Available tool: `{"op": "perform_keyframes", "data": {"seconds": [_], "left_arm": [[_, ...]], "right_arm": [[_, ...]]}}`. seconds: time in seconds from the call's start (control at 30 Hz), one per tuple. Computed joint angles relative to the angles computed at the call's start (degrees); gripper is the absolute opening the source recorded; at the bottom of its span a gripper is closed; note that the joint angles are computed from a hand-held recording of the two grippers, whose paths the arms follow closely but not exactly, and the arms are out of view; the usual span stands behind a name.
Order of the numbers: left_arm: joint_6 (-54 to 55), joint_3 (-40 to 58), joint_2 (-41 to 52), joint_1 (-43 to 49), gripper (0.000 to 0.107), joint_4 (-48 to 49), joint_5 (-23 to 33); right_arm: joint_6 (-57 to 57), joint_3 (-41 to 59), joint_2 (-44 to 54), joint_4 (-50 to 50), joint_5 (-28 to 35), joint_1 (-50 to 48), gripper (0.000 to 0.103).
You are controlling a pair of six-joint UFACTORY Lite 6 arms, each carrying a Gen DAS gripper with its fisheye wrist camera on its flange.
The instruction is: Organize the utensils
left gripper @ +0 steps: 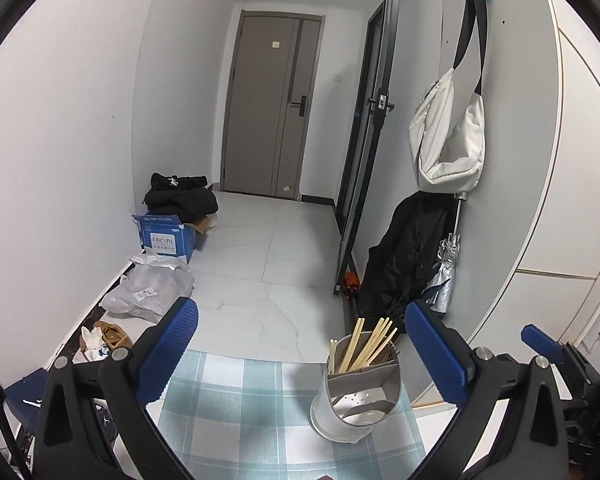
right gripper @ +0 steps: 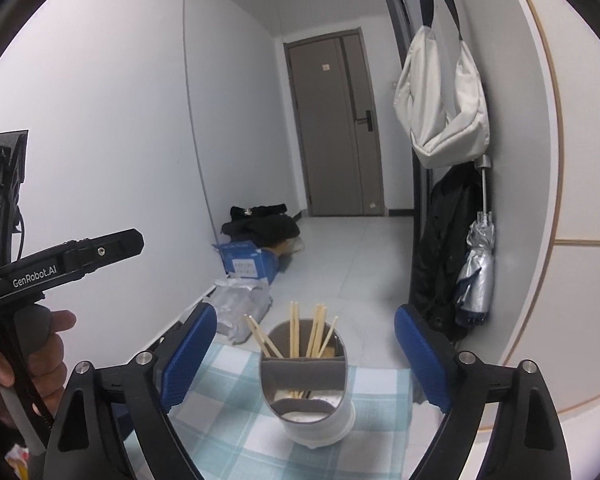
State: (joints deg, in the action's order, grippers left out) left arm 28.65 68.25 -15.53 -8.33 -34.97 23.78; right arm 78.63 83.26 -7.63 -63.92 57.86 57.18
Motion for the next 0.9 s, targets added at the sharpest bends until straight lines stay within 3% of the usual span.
{"op": "perform_keyframes", "data": {"seconds": [0.9], "left_arm": [[24.77,-19.99,-18.16,9.06,0.102,-22.52,0.60]], "right_arm": [[15.54,-12.42,-4.23,-11.49,18.58,20.83,0.103]]}}
